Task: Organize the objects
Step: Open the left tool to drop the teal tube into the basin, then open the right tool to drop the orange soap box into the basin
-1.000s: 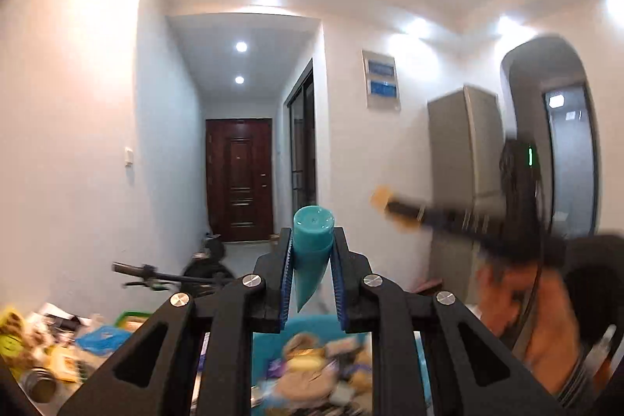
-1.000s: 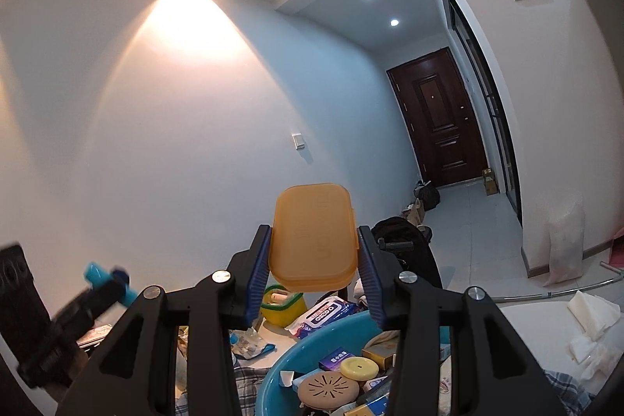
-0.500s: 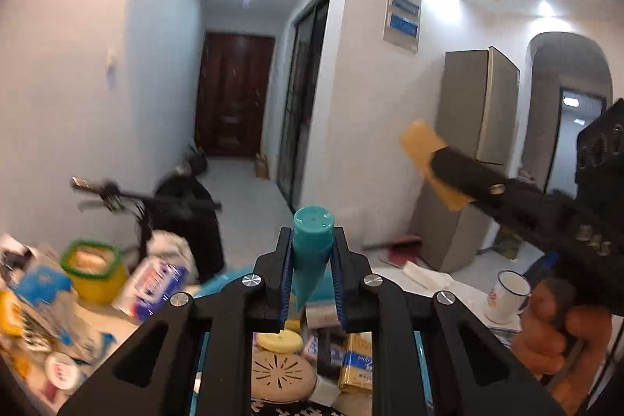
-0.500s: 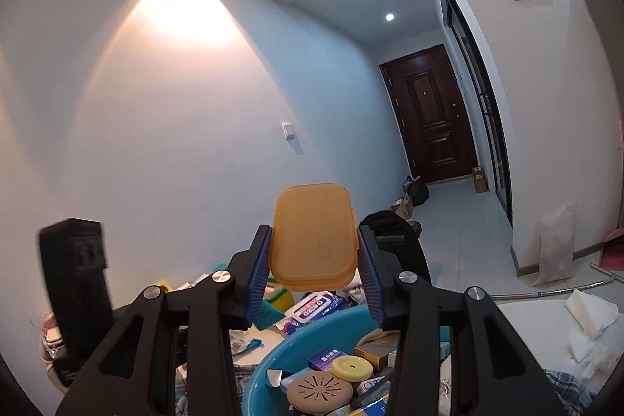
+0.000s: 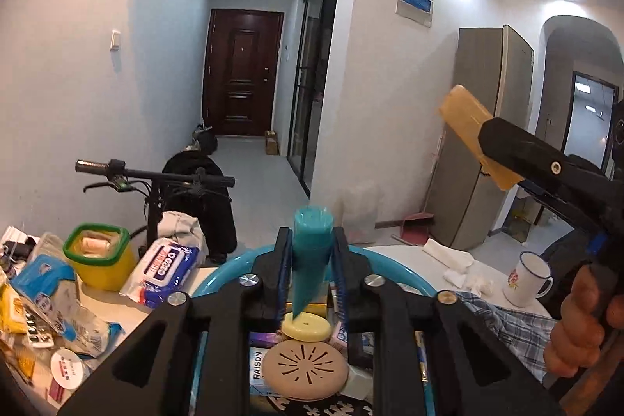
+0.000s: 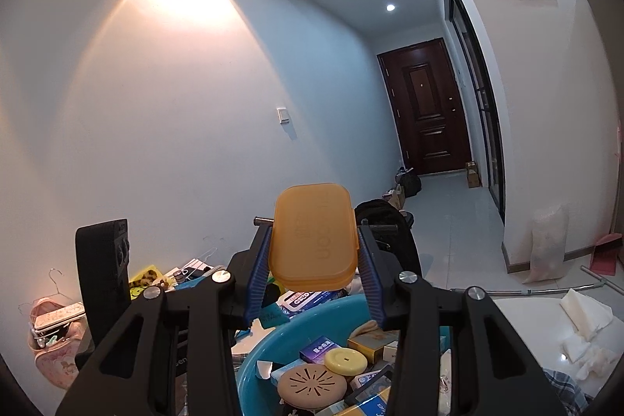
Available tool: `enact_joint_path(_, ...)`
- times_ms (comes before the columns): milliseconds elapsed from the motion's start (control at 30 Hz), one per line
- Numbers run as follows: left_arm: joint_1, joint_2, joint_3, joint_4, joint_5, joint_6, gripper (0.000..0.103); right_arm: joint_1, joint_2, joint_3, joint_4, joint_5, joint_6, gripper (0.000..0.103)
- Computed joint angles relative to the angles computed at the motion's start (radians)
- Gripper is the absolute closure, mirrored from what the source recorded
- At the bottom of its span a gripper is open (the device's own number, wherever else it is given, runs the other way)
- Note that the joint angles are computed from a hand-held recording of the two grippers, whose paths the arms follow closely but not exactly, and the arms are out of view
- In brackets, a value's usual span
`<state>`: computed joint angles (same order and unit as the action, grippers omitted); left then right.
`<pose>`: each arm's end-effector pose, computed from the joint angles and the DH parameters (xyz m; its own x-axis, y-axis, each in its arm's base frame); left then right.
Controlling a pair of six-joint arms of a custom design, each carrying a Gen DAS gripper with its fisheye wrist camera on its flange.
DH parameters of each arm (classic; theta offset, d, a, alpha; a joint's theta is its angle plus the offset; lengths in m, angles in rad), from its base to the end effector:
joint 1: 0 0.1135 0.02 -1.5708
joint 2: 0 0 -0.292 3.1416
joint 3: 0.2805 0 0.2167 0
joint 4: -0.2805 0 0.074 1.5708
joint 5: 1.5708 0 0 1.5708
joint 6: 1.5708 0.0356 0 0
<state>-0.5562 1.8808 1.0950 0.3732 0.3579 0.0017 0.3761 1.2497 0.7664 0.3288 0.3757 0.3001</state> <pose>0.3306 -0.2202 0.2436 -0.3392 0.2128 -0.9163 0.7676 0.6257 -0.1389 0.2336 0.0782 0.3304 -0.1380 0.2412 -0.9606 0.0381 0.9705 0.2382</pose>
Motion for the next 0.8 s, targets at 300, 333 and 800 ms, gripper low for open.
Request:
enact_joint_path(300, 0.001, -0.019, -0.012, 0.016, 0.002, 0.003, 0.036, -0.022, 0.015, 0.029, -0.028, -0.028, -0.009, 0.061)
enact_joint_path(333, 0.0, -0.024, -0.014, 0.014, 0.003, 0.005, 0.036, -0.022, 0.016, 0.031, -0.029, -0.027, -0.01, 0.061)
enact_joint_path(800, 0.017, -0.068, -0.039, 0.023, 0.012, 0.0, 0.036, -0.054, 0.051, 0.041, -0.047, -0.09, 0.016, 0.026)
